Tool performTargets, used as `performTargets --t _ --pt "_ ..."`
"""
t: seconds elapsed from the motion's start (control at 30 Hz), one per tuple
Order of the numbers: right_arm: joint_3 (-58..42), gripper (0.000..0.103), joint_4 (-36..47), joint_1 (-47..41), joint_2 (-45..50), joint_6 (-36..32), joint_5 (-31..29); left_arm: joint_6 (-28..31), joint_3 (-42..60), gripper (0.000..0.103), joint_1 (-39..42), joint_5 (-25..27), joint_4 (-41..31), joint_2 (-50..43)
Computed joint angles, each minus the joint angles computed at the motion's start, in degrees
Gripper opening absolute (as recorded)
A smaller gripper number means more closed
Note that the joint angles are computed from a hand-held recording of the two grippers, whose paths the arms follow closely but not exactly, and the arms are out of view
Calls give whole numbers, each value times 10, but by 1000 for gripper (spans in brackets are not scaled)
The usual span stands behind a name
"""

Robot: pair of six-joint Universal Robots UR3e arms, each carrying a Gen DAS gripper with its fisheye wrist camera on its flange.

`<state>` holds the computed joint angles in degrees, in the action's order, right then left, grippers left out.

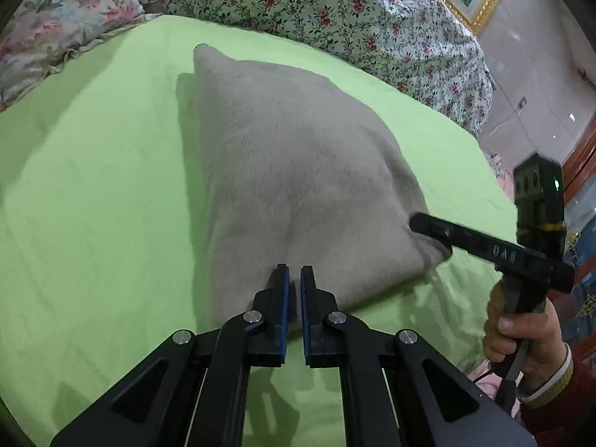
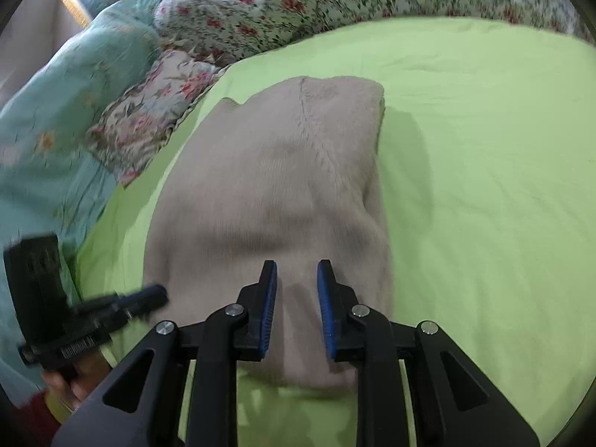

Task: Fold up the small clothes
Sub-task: 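Open both grippers and pull them back from the folded sweater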

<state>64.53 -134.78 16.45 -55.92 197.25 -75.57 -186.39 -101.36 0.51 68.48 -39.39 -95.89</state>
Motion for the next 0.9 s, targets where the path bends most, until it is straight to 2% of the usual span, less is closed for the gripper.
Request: performTargets --t 0.07,0.17,0.33,0.47,0.53,0.57,0.6,0.63,0.67,0.7,0.73,0.9 --pt "54 23 -5 8 -27 -13 -25 5 -16 5 -11 24 -1 13" --pt "120 23 -58 7 -51 -12 -22 1 -47 5 -6 21 6 22" --pt "103 23 -44 11 -42 -6 -27 1 -63 5 7 9 9 33" --pt "117 24 -48 12 -55 7 -23 -2 -75 5 6 19 0 59" --pt "126 24 -45 16 -71 11 -26 -3 -59 9 6 19 -11 59" --pt "131 25 -46 18 -78 14 -25 0 -64 16 11 15 -17 72" --pt "137 26 -48 20 -89 17 -24 2 -66 27 14 14 -20 82" --pt "145 28 -49 20 -100 18 -23 0 -71 34 13 21 -20 94" --pt "152 33 -51 22 -110 22 -23 -3 -75 48 9 36 -22 108" --pt "160 34 -53 24 -120 26 -22 -4 -75 55 5 50 -25 117" --pt "167 36 -54 27 -130 29 -23 -5 -80 56 0 65 -29 132" --pt "206 38 -46 40 -174 32 -27 3 -97 62 -1 80 -71 181"
